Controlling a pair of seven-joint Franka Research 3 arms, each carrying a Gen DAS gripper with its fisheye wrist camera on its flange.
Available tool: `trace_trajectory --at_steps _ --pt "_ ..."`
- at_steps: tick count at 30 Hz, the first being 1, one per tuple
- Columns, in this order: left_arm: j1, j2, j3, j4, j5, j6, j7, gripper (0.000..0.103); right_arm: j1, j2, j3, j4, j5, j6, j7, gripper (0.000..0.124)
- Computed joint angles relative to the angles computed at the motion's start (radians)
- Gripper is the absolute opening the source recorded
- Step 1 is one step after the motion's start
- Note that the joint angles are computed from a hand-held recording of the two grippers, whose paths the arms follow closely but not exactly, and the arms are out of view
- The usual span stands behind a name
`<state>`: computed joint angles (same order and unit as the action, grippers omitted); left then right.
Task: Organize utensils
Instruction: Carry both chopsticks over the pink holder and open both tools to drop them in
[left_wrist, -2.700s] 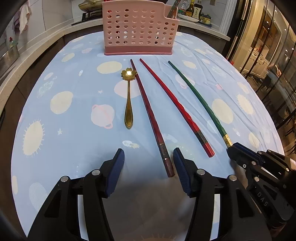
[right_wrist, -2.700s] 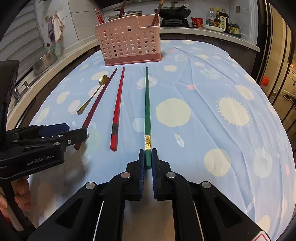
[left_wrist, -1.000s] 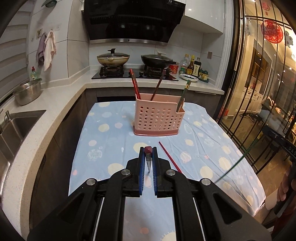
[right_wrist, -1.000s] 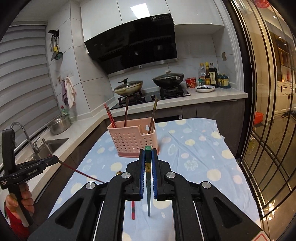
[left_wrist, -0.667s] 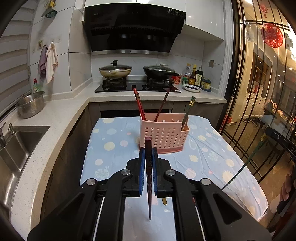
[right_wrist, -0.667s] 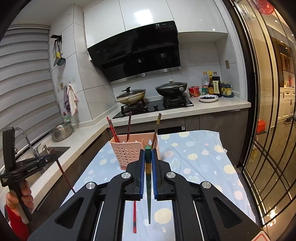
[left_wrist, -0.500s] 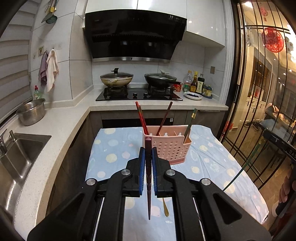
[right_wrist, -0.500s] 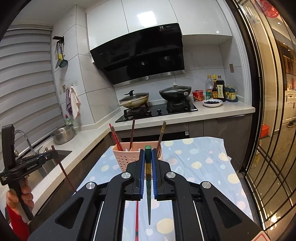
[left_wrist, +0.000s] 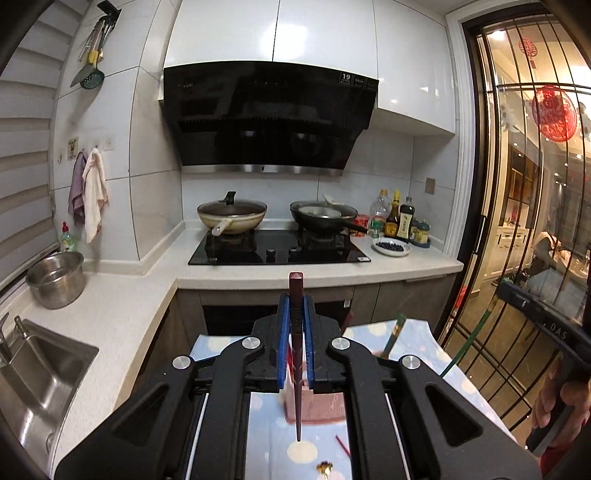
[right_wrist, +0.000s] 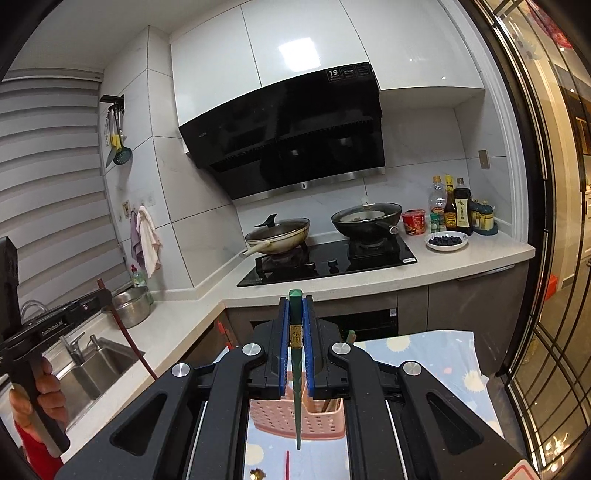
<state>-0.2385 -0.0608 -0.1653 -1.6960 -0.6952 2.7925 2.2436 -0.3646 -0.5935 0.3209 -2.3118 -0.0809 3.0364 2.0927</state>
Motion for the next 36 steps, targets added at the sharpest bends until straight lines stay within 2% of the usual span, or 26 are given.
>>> trace_trajectory --at_steps 9,15,21,32,33,34,35,36 --pt "0.038 0.196 -0.077 0.263 0.174 -0.029 -0.149 0.007 -0.115 0.203 0.085 0.207 -0.126 0.010 0.093 0.007" --pt "0.054 0.307 -0.123 0.377 0.297 -0.065 -0.243 0.007 -0.113 0.323 0.090 0.301 -0.229 0.001 0.173 0.007" --pt "0.062 0.373 -0.142 0.414 0.398 -0.100 -0.317 0.007 -0.046 0.404 0.043 0.330 -0.308 -0.035 0.214 0.007" --pt "0.076 0.419 -0.148 0.409 0.483 -0.140 -0.400 0.007 0.100 0.469 -0.082 0.328 -0.363 -0.092 0.227 0.008" --pt "0.077 0.421 -0.147 0.408 0.486 -0.139 -0.407 0.009 0.102 0.466 -0.086 0.325 -0.395 -0.099 0.258 0.016" --pt "0.076 0.417 -0.143 0.399 0.494 -0.137 -0.420 0.018 0.108 0.462 -0.095 0.322 -0.412 -0.100 0.275 0.027" --pt "0.075 0.414 -0.140 0.394 0.501 -0.134 -0.432 0.024 0.113 0.455 -0.104 0.313 -0.431 -0.093 0.298 0.033" --pt "0.075 0.406 -0.136 0.378 0.508 -0.121 -0.445 0.036 0.115 0.445 -0.110 0.302 -0.458 -0.085 0.329 0.040"
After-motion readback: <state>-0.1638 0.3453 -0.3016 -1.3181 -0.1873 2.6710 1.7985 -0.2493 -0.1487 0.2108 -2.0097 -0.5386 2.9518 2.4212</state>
